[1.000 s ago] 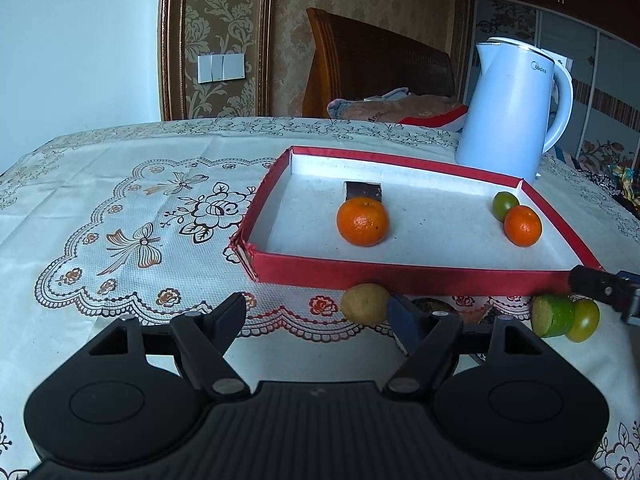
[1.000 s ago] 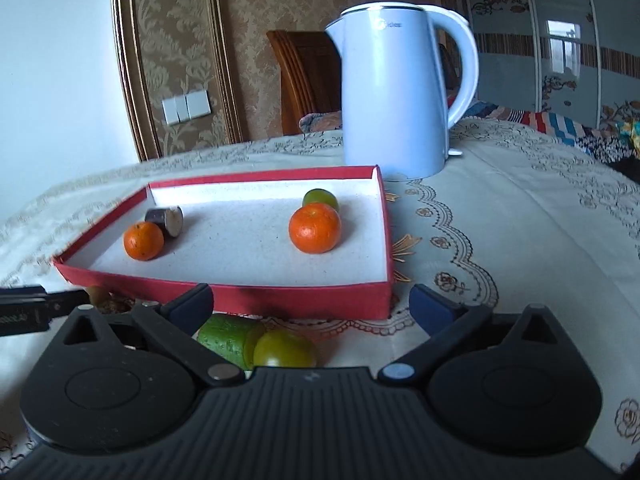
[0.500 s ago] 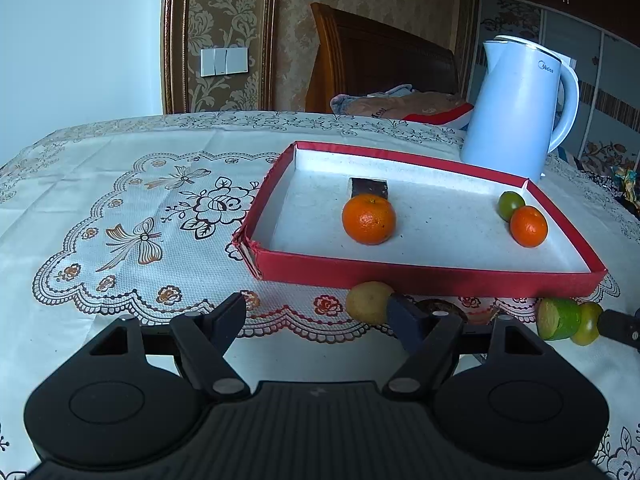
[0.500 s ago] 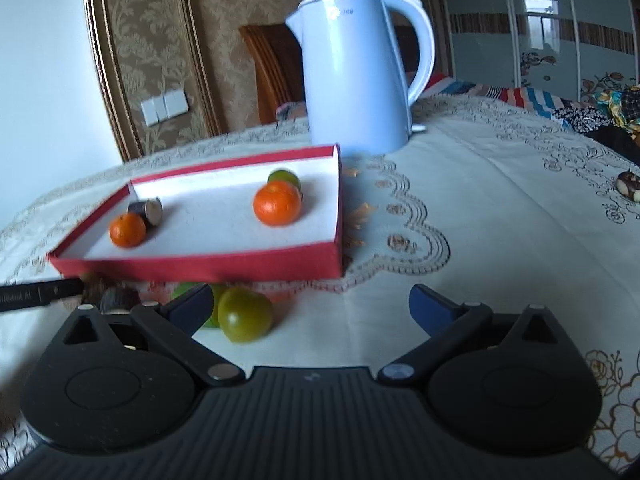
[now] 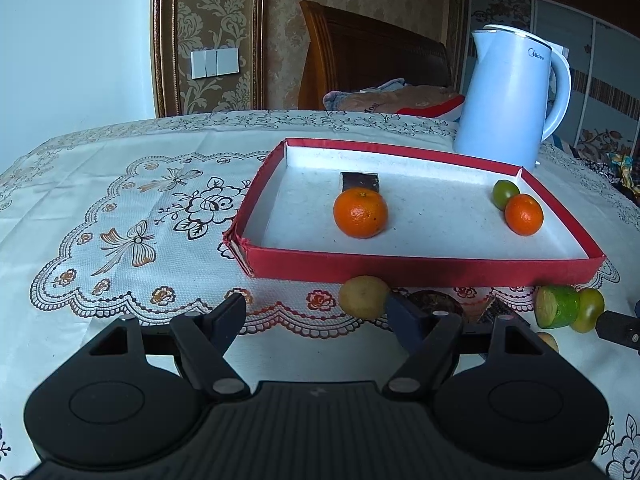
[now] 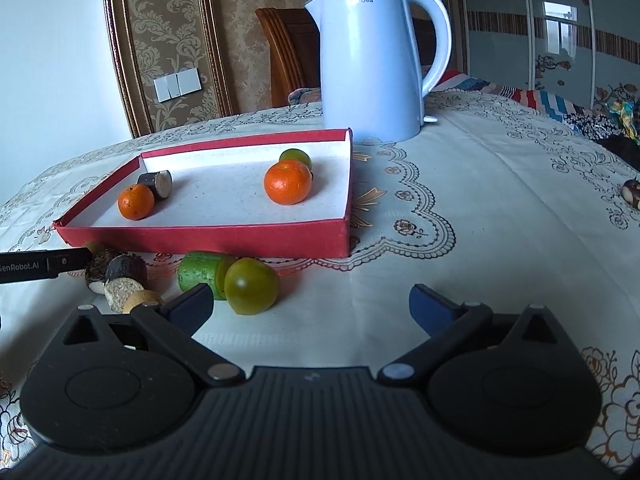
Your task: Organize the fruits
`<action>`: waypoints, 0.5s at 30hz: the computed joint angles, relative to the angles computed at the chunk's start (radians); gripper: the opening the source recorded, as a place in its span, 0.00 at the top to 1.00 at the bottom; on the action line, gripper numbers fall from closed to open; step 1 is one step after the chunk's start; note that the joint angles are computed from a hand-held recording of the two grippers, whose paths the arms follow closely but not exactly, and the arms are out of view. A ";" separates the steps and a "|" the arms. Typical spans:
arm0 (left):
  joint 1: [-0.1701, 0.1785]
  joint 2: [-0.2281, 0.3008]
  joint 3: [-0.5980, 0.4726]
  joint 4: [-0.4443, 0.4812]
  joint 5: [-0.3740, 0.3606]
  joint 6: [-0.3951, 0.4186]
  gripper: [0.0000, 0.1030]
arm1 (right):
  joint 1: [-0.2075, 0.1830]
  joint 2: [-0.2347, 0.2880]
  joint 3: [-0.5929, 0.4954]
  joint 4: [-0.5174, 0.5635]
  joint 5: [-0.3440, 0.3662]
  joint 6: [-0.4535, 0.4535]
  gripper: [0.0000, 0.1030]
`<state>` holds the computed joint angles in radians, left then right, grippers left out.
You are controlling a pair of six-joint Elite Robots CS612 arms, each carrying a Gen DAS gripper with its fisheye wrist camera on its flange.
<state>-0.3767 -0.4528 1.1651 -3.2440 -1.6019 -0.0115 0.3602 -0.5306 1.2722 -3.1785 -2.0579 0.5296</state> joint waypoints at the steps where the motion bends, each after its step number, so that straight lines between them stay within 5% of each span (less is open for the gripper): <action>1: -0.001 0.001 -0.002 0.004 0.004 0.002 0.25 | -0.001 -0.001 0.001 0.003 0.003 0.006 0.00; 15: 0.002 0.004 -0.012 0.012 0.032 -0.037 0.14 | -0.004 -0.002 0.000 0.022 0.021 0.016 0.00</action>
